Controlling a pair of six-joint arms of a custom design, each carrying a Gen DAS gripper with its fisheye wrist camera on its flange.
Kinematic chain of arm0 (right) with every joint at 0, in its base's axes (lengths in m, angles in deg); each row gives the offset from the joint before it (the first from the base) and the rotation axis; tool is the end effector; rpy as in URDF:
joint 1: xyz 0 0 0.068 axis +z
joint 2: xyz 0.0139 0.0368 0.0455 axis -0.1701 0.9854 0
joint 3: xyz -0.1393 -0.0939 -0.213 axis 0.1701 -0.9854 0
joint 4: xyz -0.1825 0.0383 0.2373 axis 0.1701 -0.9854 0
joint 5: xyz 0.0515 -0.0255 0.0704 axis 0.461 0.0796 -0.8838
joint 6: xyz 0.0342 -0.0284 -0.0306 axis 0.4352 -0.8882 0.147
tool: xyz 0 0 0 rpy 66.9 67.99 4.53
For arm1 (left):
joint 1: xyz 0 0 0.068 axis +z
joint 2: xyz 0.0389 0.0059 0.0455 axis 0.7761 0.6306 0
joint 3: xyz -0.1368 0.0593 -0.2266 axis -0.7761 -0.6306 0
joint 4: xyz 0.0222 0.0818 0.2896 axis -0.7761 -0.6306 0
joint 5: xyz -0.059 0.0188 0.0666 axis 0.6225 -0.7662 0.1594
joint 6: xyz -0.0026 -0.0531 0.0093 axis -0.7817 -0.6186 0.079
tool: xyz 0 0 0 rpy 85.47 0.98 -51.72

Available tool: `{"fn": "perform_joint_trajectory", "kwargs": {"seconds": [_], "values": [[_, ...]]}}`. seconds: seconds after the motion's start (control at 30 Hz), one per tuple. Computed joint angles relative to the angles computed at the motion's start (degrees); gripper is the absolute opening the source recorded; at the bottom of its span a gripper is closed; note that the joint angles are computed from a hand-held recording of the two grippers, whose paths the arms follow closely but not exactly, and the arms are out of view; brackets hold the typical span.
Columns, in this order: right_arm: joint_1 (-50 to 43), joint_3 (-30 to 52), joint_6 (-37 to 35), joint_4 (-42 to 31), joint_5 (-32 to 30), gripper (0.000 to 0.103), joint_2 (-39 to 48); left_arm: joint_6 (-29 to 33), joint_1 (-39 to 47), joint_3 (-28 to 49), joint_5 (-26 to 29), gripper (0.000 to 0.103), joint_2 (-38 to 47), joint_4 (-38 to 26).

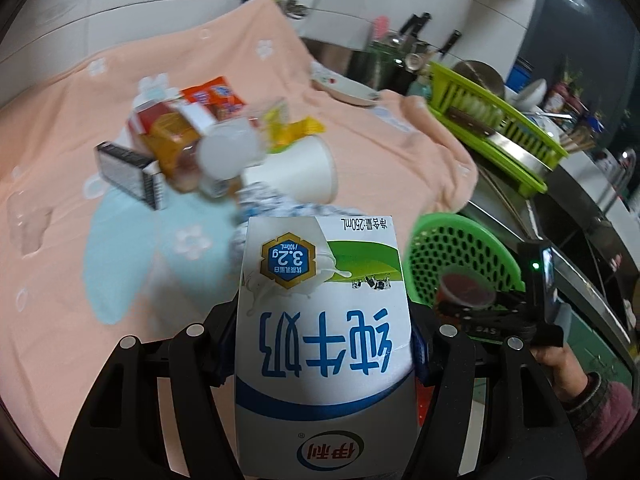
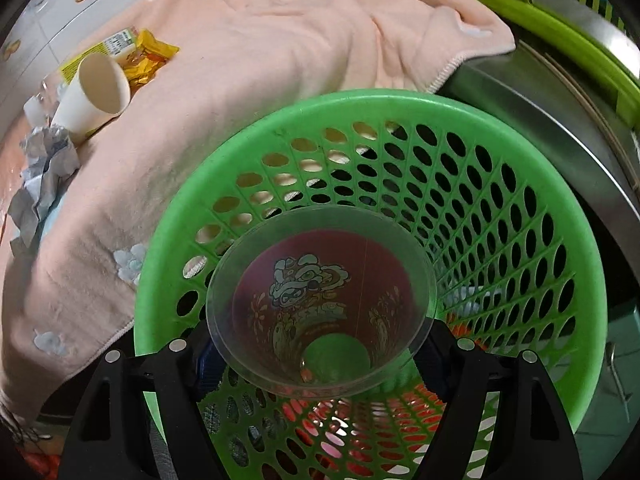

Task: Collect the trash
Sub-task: 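Carry the red cup into the green basket and open the right tool while left holds carton, then lower the milk carton into the green basket and open the left tool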

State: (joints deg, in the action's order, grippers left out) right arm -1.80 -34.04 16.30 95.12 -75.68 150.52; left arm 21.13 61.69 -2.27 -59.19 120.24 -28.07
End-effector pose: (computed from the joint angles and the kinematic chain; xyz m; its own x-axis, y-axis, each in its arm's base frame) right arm 0.2518 0.0378 0.0277 -0.8872 0.0506 -0.4585 -0.0176 0.9895 0.1433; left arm 0.2266 0.0272 0.1452 -0.7343 0.0335 -0.6780 0.2468 0.9436 -0.2206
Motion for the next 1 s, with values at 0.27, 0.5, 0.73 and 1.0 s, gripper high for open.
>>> {"fn": "perform_joint_trajectory", "kwargs": {"seconds": [0.27, 0.5, 0.73, 1.0], "values": [[-3.0, -2.3, -1.1, -1.4, -2.6, 0.083, -4.7, -4.6, -10.5, 1.5, -2.7, 0.064, 4.0, 3.9], [-7.0, -9.1, -4.6, -9.3, -2.7, 0.083, -23.7, -8.9, -20.4, 4.0, -5.2, 0.064, 11.1, 8.2], [-13.9, -14.5, -9.7, -23.8, -4.4, 0.084, -49.3, -12.6, -30.8, 9.0, -9.8, 0.064, 21.7, 12.7], [-21.2, -16.7, -13.1, -28.4, -8.0, 0.086, -58.6, -14.8, -36.2, 14.3, -12.3, 0.065, 32.4, 13.9]]}}
